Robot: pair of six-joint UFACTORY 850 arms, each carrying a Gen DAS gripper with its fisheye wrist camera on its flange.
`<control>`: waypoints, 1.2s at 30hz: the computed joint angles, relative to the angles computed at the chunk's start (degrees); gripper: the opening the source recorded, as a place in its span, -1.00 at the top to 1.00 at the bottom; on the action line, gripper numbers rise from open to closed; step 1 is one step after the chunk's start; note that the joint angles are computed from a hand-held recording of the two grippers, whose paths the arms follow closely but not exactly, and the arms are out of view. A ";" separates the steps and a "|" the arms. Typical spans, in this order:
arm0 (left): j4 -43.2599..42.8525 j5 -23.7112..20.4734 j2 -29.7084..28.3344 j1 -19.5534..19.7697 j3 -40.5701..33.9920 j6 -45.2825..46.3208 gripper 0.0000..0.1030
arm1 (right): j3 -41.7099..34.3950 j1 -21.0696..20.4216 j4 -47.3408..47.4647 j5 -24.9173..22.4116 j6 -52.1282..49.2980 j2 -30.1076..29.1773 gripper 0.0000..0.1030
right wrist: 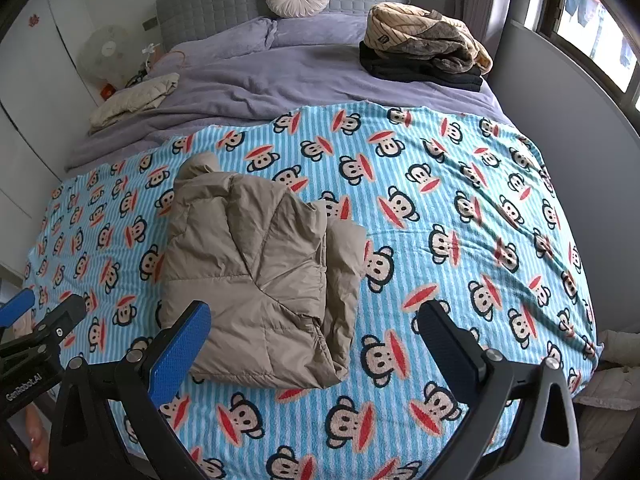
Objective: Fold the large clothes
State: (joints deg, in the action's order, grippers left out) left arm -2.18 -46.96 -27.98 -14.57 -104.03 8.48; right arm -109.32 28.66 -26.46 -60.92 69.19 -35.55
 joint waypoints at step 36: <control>1.39 0.97 -0.97 -0.15 -0.46 0.82 -1.00 | -0.10 -0.23 0.21 -0.10 -0.79 -0.16 -0.99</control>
